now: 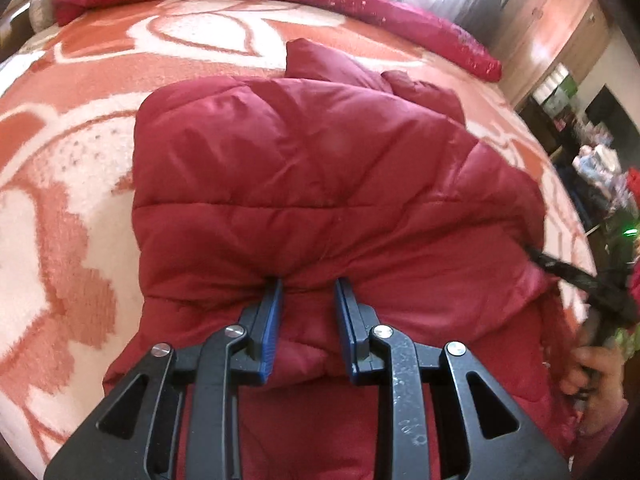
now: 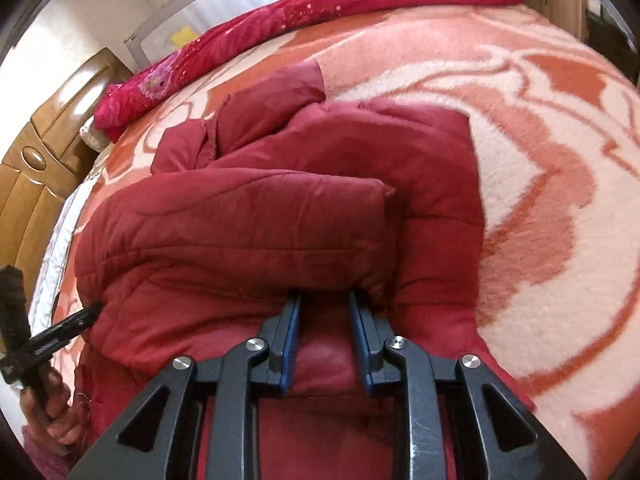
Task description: Fold large clothes
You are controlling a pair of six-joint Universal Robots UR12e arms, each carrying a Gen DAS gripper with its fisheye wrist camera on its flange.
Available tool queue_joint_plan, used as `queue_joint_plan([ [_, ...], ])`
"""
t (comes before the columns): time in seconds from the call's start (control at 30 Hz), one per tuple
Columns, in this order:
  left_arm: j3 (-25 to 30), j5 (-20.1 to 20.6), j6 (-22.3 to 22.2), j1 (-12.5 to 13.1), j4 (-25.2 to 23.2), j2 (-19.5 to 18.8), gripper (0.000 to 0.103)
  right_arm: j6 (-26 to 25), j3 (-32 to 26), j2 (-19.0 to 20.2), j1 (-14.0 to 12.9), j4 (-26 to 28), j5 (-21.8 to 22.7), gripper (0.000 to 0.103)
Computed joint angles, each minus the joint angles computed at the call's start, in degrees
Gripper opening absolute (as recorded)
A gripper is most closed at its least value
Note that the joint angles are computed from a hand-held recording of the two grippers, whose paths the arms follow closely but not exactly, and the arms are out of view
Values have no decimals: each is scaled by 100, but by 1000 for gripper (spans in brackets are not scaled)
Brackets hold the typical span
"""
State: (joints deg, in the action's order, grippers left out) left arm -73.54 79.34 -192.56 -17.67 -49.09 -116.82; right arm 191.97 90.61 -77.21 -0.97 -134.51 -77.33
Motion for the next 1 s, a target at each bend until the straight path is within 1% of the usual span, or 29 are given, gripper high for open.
queue_joint_plan([
  [0.03, 17, 27, 12, -7, -16, -12, 24, -62, 33, -64, 35, -120, -121, 29],
  [0.1, 45, 42, 3, -12, -34, -36, 24, -186, 69, -139, 99, -283, -294, 29],
  [0.17, 39, 14, -11, -4, -29, -35, 24, -317, 32, -132, 132, -138, -369, 27],
  [0.2, 24, -11, -15, 3, -20, -26, 24, -361, -13, -83, 136, 57, -405, 27],
  [0.27, -4, -65, -19, 17, -15, 5, 24, -389, -20, -12, 95, 225, -299, 27],
  [0.37, -101, -121, -29, 46, 32, 109, 24, -379, 124, -8, 16, 1, -117, 26],
  [0.5, -227, 15, 37, 39, 49, 247, 24, -391, 80, 22, 53, 23, -184, 26],
  [0.6, -358, 26, -5, 60, 99, 370, 24, -343, 90, 8, 36, 7, -146, 26],
  [0.73, -608, -9, -151, 115, 268, 583, 24, -317, 34, -3, 40, 111, -174, 26],
  [0.8, -762, -89, -255, 155, 380, 703, 24, -348, -22, 10, 43, 219, -196, 27],
  [0.83, -816, -118, -297, 169, 403, 750, 24, -334, -45, 9, 43, 252, -202, 29],
  [1.0, -1109, -158, -430, 221, 473, 989, 24, -236, 31, -150, 33, 98, -138, 32],
])
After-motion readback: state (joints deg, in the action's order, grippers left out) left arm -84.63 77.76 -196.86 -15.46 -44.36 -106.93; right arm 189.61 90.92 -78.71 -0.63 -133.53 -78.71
